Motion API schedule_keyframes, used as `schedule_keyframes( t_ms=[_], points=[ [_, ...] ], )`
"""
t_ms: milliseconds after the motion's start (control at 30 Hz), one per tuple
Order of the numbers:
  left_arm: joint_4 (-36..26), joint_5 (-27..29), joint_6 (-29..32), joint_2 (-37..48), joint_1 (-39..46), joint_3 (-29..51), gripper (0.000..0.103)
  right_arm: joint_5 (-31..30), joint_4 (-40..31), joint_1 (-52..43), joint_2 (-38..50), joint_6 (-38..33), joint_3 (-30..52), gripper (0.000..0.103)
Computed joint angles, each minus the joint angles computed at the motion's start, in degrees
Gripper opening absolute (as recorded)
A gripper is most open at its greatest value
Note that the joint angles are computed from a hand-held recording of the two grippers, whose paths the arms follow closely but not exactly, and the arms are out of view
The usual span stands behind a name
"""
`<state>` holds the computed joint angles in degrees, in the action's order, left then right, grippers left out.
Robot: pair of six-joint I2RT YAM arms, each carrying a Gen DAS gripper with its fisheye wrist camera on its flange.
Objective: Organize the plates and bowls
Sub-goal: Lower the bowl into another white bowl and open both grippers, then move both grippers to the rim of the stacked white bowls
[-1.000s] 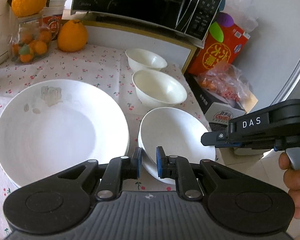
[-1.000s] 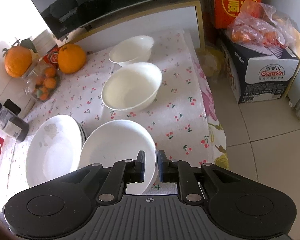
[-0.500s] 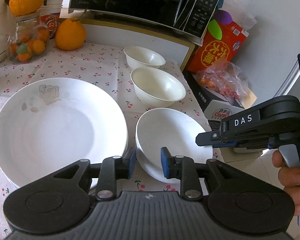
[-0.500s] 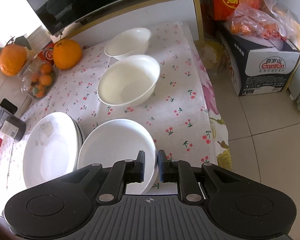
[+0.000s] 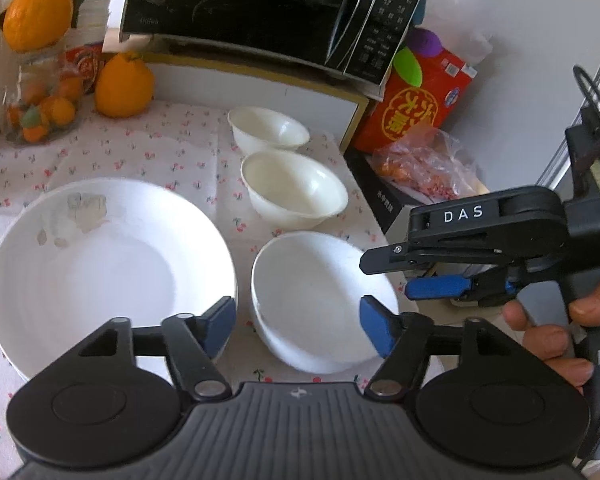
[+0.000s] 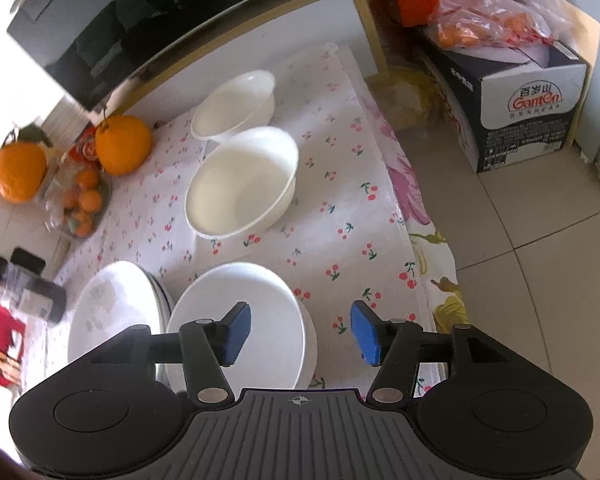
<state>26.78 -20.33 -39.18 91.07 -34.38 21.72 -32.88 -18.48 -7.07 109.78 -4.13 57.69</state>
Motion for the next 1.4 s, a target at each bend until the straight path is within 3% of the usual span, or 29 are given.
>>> schedule_keyframes(
  t_ms=[233,333,533,767,833,867,1167,1400],
  points=[
    [-2.89,2.71,4.83,-1.40,4.32,3.26,0.093,-2.47,6.14,-1.61,-0.46,7.75,-0.83,0.074],
    [-4.59,3.13,7.26,0.36,6.73,5.97,0.099,-2.49,8.03,-1.63,0.33,10.46,-0.53,0.080],
    [-7.88,6.17,9.71,6.34,12.43,12.01,0.102,-0.79,11.26,-0.73,1.91,15.39,0.19,0.088],
    [-9.77,8.99,9.55,13.40,17.15,18.75,0.102,1.53,14.16,1.55,5.14,20.22,2.31,0.089],
    [-9.77,6.27,9.83,14.29,16.95,19.97,0.102,2.21,15.15,2.27,5.93,20.98,2.76,0.089],
    [-9.08,7.74,11.29,14.51,17.63,20.24,0.102,2.80,15.72,2.69,6.37,21.88,3.00,0.089],
    [-9.95,11.60,15.30,19.10,20.57,26.06,0.092,4.36,17.18,5.65,10.98,27.69,7.65,0.089],
    [-11.78,14.82,16.26,23.48,21.98,30.27,0.055,6.49,17.41,8.17,12.80,27.84,9.61,0.087]
  ],
)
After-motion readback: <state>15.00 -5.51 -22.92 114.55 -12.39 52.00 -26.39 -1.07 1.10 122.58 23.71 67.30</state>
